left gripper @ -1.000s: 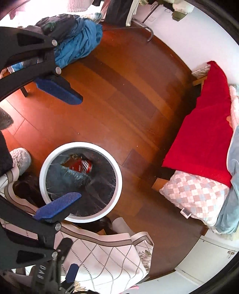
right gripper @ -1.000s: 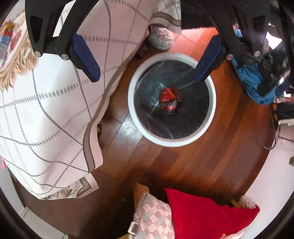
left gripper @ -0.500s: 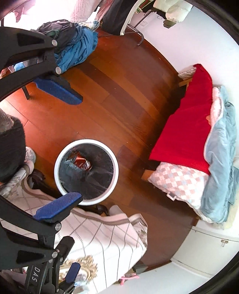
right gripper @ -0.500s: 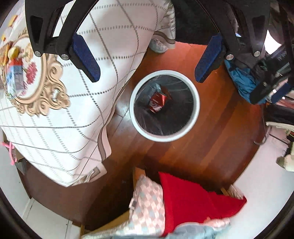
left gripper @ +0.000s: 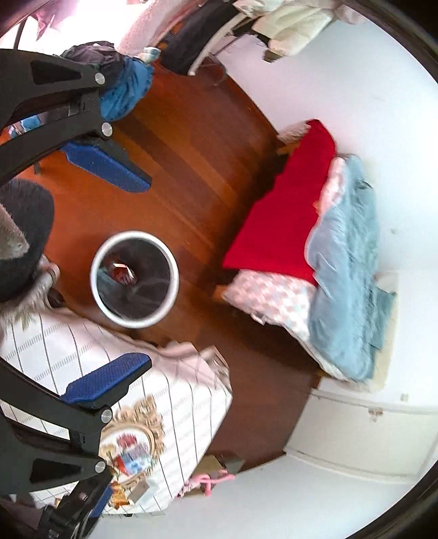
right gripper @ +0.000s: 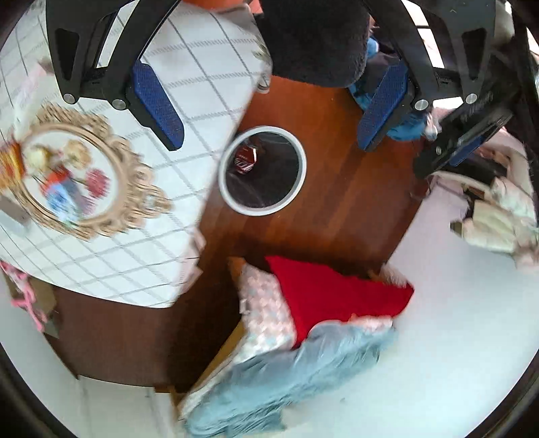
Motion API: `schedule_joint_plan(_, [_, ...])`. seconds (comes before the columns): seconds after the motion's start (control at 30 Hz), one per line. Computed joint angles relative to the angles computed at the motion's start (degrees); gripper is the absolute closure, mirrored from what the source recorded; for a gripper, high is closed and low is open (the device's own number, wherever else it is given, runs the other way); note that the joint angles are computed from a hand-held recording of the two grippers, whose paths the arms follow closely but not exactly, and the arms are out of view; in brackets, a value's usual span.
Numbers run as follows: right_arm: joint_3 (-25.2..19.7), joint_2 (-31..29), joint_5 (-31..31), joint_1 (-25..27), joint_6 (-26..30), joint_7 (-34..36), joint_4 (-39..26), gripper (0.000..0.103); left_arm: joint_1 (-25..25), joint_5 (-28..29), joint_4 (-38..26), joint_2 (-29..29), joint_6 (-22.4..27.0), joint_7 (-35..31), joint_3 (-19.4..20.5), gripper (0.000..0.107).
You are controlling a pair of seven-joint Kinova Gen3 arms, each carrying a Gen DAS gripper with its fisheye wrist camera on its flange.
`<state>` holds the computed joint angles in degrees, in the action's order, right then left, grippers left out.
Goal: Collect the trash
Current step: 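Move both open tools back over the table, then grasp the white tissue pack with the left tool while the right grasps the yellow cigarette box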
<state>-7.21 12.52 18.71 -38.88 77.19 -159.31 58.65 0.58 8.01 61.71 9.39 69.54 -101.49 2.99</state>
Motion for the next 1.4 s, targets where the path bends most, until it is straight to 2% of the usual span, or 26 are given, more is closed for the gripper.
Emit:
schedule_joint_plan(0.07, [-0.10,-4.98,1.92,-0.65,1.40,-4.30,5.31,0.000,3.04,-2.52,2.40,-1.39,-1.31,1.25,1.22,0.010])
schedule_joint_plan(0.13, [-1.67,-10.15,2.88,0.76,4.87,-8.20,10.62,0.000,6.46,-4.58,3.04,-1.29,0.39,1.83,2.95,0.010])
schedule_joint_plan(0.2, [-1.41,-14.61,3.13,1.27,8.11,-10.79,15.60,0.000,10.83,-5.68,4.34,-0.93,1.50,2.25,4.66,0.010])
schedule_joint_plan(0.27, [-2.37,-19.53,1.67,4.69,11.94,-12.71,20.91,0.000,15.78,-8.00,5.61,0.07,2.09,2.80,7.76,0.010])
schedule_joint_plan(0.33, [-1.61,-24.58,-1.17,8.74,15.47,-13.14,26.22,0.000,20.57,-9.18,5.19,1.70,3.85,3.06,9.00,0.010])
schedule_joint_plan(0.43, [1.58,-30.57,-3.26,11.91,18.89,-10.01,33.88,0.003,28.35,-10.30,3.16,5.19,7.37,4.04,11.04,0.010])
schedule_joint_plan(0.5, [5.11,-33.96,-4.44,14.07,19.97,-5.82,37.82,0.023,33.66,-11.69,-0.91,9.46,11.51,4.99,12.11,0.010])
schedule_joint_plan(0.6, [11.12,-37.36,-5.37,16.68,19.42,0.59,43.37,0.025,40.43,-12.53,-4.87,14.15,14.67,6.32,11.66,0.010])
schedule_joint_plan(0.73, [17.84,-37.72,-4.61,19.30,17.37,8.74,47.77,0.025,46.99,-14.92,-9.54,19.71,17.73,6.66,9.77,0.011])
schedule_joint_plan(0.8, [21.35,-37.06,-4.76,20.59,15.11,12.21,49.66,0.025,48.43,-14.98,-9.92,21.20,17.62,6.62,8.99,0.012])
schedule_joint_plan(0.83, [22.63,-36.92,-4.91,21.40,14.35,13.47,50.28,0.025,48.93,-15.01,-9.83,21.50,17.32,6.79,8.63,0.019])
schedule_joint_plan(0.87, [23.83,-36.73,-4.99,22.13,13.18,14.72,51.09,0.025,49.16,-14.84,-9.87,21.94,17.16,6.93,8.39,0.032])
schedule_joint_plan(0.9, [24.74,-36.26,-5.20,22.74,12.17,15.85,51.71,0.025,49.30,-14.66,-9.77,22.23,16.93,7.17,8.16,0.040])
schedule_joint_plan(0.93, [25.46,-35.56,-5.56,23.32,11.11,16.77,51.99,0.025,49.45,-14.49,-10.10,22.62,17.16,7.55,7.97,0.054])
schedule_joint_plan(0.97, [26.18,-35.28,-5.94,23.92,10.04,17.84,52.67,0.027,49.00,-13.57,-10.46,22.96,17.52,7.73,8.05,0.065])
schedule_joint_plan(1.0, [26.89,-35.33,-6.57,24.46,8.73,18.98,53.38,0.032,48.86,-13.06,-10.51,23.02,17.49,8.18,7.95,0.065])
schedule_joint_plan(1.03, [27.13,-34.95,-6.99,25.20,7.71,19.96,53.76,0.032,48.85,-12.84,-10.24,22.84,16.92,8.50,7.85,0.065])
schedule_joint_plan(1.1, [25.70,-34.66,-6.29,26.05,7.20,20.81,53.92,0.045,49.07,-13.10,-9.73,22.51,15.90,8.79,7.64,0.065])
schedule_joint_plan(1.27, [21.23,-35.84,-8.05,29.40,7.56,20.52,54.62,0.045,48.59,-13.14,-7.86,21.37,14.67,8.79,7.78,0.065])
schedule_joint_plan(1.4, [17.05,-36.97,-11.96,31.32,8.79,20.24,55.56,0.044,49.11,-14.53,-7.90,21.94,14.17,8.11,7.73,0.064])
